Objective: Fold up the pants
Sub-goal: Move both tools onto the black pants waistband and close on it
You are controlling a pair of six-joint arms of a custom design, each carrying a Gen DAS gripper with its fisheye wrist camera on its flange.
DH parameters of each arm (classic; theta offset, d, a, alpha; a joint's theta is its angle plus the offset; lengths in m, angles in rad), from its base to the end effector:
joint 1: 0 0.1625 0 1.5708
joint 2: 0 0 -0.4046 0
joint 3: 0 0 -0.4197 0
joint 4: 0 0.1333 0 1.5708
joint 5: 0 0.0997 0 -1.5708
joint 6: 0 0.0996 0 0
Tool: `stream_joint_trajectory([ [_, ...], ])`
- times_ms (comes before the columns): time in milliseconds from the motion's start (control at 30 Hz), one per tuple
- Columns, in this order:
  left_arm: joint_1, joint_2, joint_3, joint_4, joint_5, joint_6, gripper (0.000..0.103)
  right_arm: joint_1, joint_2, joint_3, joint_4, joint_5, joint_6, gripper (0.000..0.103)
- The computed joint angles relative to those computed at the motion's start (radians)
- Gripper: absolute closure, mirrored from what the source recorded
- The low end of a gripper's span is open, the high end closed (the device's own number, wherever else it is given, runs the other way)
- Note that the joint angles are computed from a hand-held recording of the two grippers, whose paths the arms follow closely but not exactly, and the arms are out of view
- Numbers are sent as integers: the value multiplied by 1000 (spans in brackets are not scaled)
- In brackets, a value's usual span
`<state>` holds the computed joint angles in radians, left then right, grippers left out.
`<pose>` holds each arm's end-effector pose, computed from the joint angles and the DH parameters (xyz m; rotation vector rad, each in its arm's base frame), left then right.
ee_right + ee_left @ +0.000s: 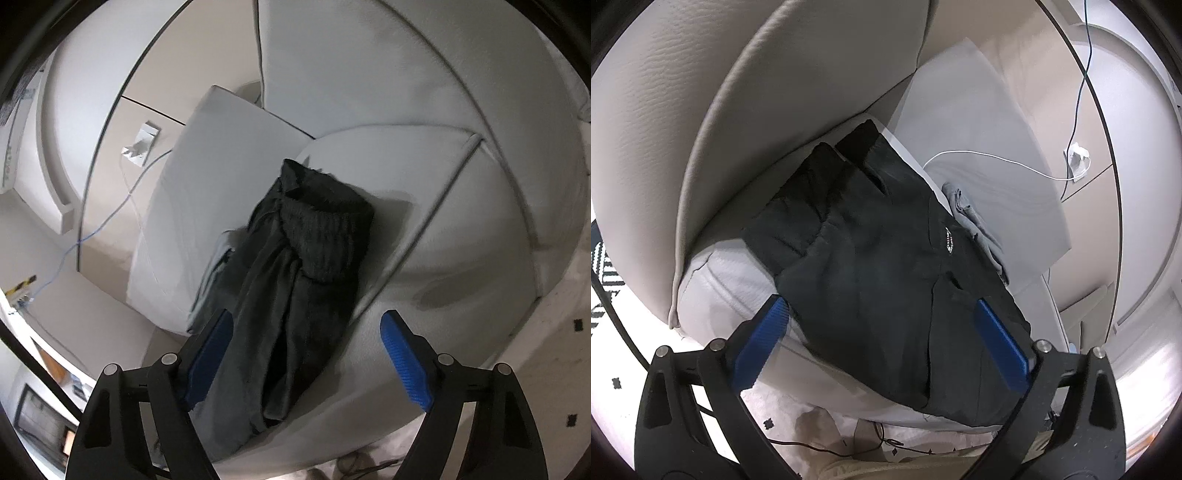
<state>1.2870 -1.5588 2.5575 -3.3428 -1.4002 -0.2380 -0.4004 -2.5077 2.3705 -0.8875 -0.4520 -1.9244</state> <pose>0.0400 -0.3992 0.2136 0.0341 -2.8631 1.1887 -0.2272 -0.1459 0.3706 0.5017 2.5140 -1.7302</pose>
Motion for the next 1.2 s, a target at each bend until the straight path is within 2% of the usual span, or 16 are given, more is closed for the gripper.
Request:
stream_joint_trajectory([
  [33,-1,-17,6,12,0,-3,4,-26,13,-16,63,-16,-65,21],
  [100,0,-20,1,25,-2,-15,5,-8,27,-27,87,-9,-94,26],
  [267,3,-7,-8,22,1,-36,5,54,13,-2,-75,32,66,29],
  [433,17,3,-17,18,-8,-42,5,51,35,-11,-45,34,34,33],
  [533,18,20,-29,10,-6,-51,5,55,34,-10,-46,36,50,34],
  [633,16,21,-25,-2,-5,-52,7,71,20,1,-91,35,100,35],
  [767,30,17,-19,-14,-22,-65,7,47,-2,13,-51,41,46,38],
  [867,37,21,-22,-24,-29,-71,9,43,-5,14,-44,43,41,38],
  [933,32,20,-25,-19,-11,-69,23,48,-31,26,-86,45,82,40],
  [967,25,17,-27,-7,10,-73,36,49,-48,35,-117,47,112,44],
  [1000,23,14,-28,2,23,-82,45,49,-65,47,-160,49,154,53],
  [1033,24,13,-28,6,28,-90,47,49,-72,55,-191,51,186,59],
  [1067,25,9,-26,7,34,-97,52,44,-70,55,-189,54,190,62],
  [1133,17,-3,-18,10,68,-107,61,36,-74,63,-218,56,222,76],
  [1200,9,-18,-13,27,100,-105,80,30,-71,65,-212,57,211,79],
])
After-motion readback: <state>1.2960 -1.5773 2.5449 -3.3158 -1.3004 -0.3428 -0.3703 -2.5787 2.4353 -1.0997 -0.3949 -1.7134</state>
